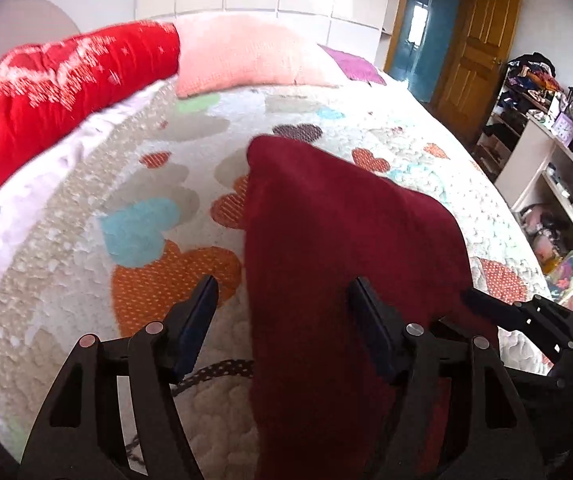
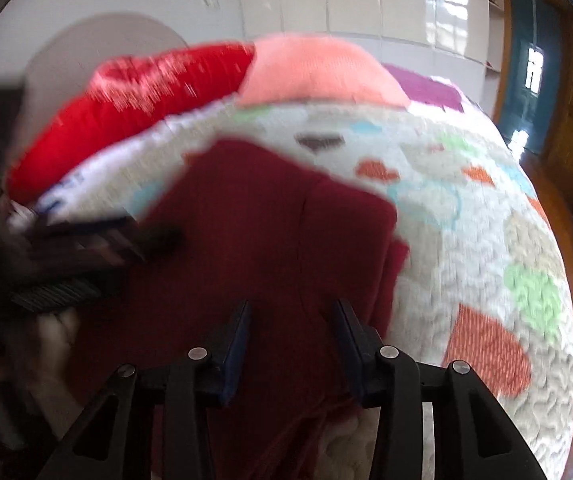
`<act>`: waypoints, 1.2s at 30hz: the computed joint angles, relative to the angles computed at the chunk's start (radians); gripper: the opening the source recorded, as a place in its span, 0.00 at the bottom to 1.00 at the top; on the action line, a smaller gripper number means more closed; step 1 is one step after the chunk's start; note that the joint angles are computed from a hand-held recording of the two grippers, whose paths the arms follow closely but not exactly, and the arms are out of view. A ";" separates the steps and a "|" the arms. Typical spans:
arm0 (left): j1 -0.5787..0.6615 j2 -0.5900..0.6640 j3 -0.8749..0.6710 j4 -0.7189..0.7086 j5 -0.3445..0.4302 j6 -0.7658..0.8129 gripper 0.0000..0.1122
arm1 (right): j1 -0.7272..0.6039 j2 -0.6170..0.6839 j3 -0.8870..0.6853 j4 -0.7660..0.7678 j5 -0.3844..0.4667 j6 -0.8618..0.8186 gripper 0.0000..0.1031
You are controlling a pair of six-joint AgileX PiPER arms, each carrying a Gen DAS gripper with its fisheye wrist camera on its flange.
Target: Fold small clothes
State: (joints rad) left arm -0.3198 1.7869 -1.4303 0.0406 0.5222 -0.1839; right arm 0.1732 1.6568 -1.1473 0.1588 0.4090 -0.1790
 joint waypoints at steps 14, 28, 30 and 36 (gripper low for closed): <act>-0.066 -0.217 0.170 0.413 -0.075 -0.389 0.61 | 0.014 -0.298 0.127 -0.052 -0.068 0.167 0.48; -0.084 -0.236 0.214 0.502 -0.077 -0.487 0.61 | 0.091 -0.293 0.154 -0.310 -0.085 0.480 0.69; -0.083 -0.239 0.223 0.532 -0.085 -0.521 0.61 | 0.085 -0.283 0.149 -0.294 -0.077 0.470 0.69; -0.083 -0.230 0.220 0.560 -0.076 -0.552 0.61 | 0.069 -0.264 0.148 -0.246 -0.088 0.428 0.72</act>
